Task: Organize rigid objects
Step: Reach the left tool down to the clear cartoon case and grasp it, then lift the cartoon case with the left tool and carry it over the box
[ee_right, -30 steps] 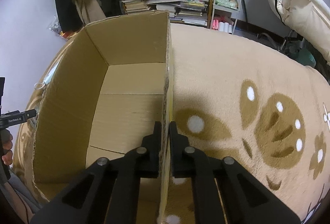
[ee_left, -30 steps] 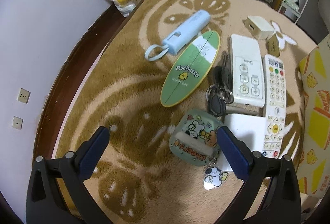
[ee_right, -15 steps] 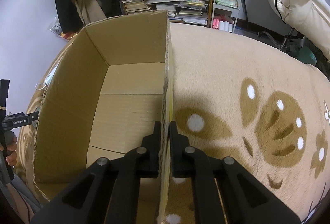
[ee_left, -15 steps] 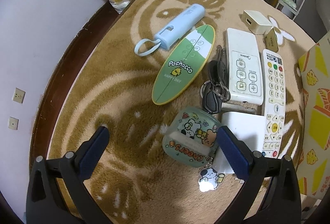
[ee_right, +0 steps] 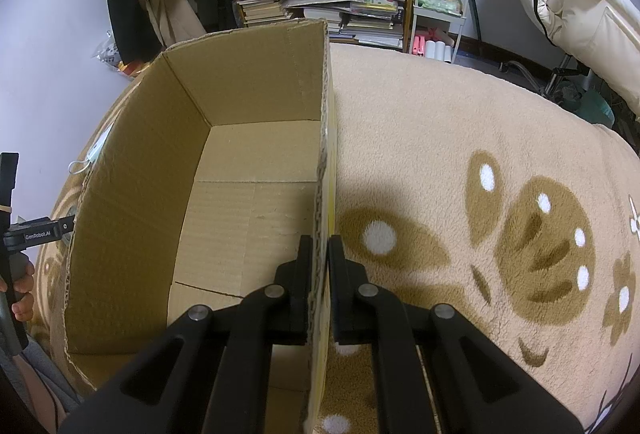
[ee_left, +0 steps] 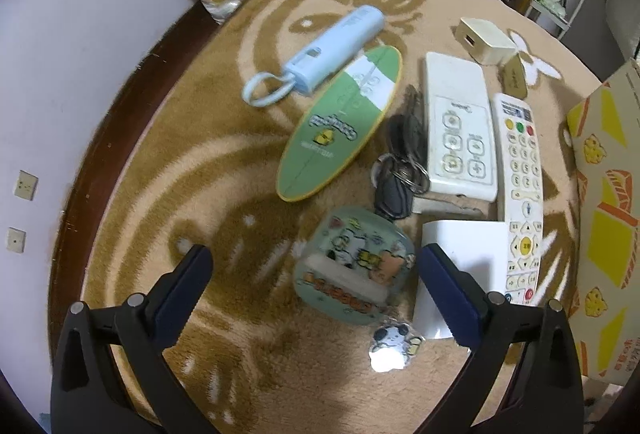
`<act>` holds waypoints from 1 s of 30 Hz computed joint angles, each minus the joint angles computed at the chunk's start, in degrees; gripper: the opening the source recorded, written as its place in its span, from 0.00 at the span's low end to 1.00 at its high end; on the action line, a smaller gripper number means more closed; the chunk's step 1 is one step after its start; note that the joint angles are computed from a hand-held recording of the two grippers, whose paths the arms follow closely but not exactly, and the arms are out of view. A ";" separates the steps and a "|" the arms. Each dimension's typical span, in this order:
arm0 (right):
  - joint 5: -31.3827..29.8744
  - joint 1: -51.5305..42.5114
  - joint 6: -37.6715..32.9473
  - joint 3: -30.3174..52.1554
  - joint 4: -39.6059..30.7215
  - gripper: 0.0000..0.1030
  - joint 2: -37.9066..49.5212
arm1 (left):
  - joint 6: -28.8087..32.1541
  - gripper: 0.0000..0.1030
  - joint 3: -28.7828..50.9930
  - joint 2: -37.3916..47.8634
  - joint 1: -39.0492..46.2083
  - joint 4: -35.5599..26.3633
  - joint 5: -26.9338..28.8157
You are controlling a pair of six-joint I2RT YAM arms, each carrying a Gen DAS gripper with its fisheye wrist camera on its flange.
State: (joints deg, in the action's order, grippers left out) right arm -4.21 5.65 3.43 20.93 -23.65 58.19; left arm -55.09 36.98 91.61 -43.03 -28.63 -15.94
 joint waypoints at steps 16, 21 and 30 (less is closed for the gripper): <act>0.12 0.04 -0.16 0.01 -0.11 0.08 0.05 | 0.59 0.58 -3.08 0.18 1.54 7.83 5.06; 0.30 0.34 -0.04 -0.56 0.25 0.08 -0.03 | 0.88 0.57 -0.37 3.40 -0.93 4.87 2.86; 0.02 0.04 -0.23 -0.87 0.62 0.08 -0.01 | -1.52 0.57 1.08 0.29 -4.57 -0.45 -1.45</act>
State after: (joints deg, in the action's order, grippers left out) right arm -4.18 5.69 3.20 20.07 -23.03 58.17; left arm -56.61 38.06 91.89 -47.61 -29.08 -17.39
